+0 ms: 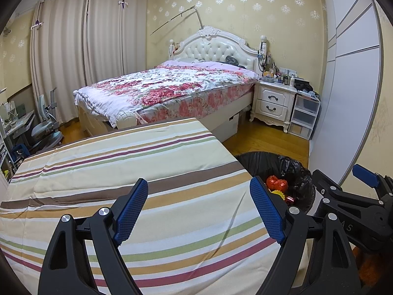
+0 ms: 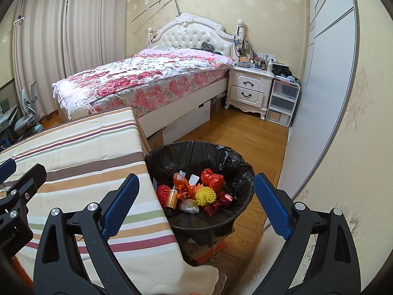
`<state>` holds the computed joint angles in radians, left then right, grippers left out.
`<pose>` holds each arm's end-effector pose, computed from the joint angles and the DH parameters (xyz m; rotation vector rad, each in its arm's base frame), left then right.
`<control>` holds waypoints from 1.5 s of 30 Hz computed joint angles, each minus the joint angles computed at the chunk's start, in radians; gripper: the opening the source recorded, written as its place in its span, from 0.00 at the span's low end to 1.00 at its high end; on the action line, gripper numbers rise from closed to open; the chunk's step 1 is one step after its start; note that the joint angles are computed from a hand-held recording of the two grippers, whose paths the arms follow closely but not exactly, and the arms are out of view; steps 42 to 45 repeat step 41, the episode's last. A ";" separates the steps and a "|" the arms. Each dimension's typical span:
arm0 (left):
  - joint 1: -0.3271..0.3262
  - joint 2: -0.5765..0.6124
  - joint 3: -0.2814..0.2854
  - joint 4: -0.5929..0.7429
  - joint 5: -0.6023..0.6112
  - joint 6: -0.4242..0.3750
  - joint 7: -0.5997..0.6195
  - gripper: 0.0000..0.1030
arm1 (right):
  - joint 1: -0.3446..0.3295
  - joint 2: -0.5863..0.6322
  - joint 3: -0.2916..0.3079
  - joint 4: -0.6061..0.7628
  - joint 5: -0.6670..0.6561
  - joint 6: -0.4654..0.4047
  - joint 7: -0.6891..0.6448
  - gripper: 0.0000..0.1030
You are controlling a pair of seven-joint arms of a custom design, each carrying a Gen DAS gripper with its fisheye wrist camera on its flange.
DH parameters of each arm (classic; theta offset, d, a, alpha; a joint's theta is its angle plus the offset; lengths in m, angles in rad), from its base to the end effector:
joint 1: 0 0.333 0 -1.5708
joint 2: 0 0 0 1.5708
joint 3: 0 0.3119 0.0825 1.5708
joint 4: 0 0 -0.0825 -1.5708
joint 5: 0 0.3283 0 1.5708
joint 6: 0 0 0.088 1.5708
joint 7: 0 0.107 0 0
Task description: Collect trash
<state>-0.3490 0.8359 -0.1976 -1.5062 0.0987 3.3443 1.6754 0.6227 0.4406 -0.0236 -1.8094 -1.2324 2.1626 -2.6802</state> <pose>0.6302 -0.3417 0.3359 -1.1039 2.1278 -1.1810 0.5240 0.3143 0.3447 -1.1116 2.1934 -1.1801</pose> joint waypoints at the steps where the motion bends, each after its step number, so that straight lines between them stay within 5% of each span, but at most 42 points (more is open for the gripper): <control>1: -0.002 -0.002 0.002 -0.003 0.000 0.002 -0.001 0.80 | 0.000 0.000 0.000 0.001 0.001 0.000 -0.001 0.89; 15: -0.019 0.003 0.028 -0.015 -0.007 0.022 -0.006 0.80 | 0.007 0.011 0.000 0.005 0.006 0.000 0.002 0.89; 28: 0.046 0.016 -0.060 -0.001 0.032 -0.003 0.021 0.80 | 0.010 0.015 -0.005 0.008 0.007 0.002 0.002 0.89; 45: -0.006 0.036 0.021 0.052 0.002 -0.045 0.010 0.80 | 0.005 0.047 -0.011 0.036 0.010 0.037 -0.015 0.89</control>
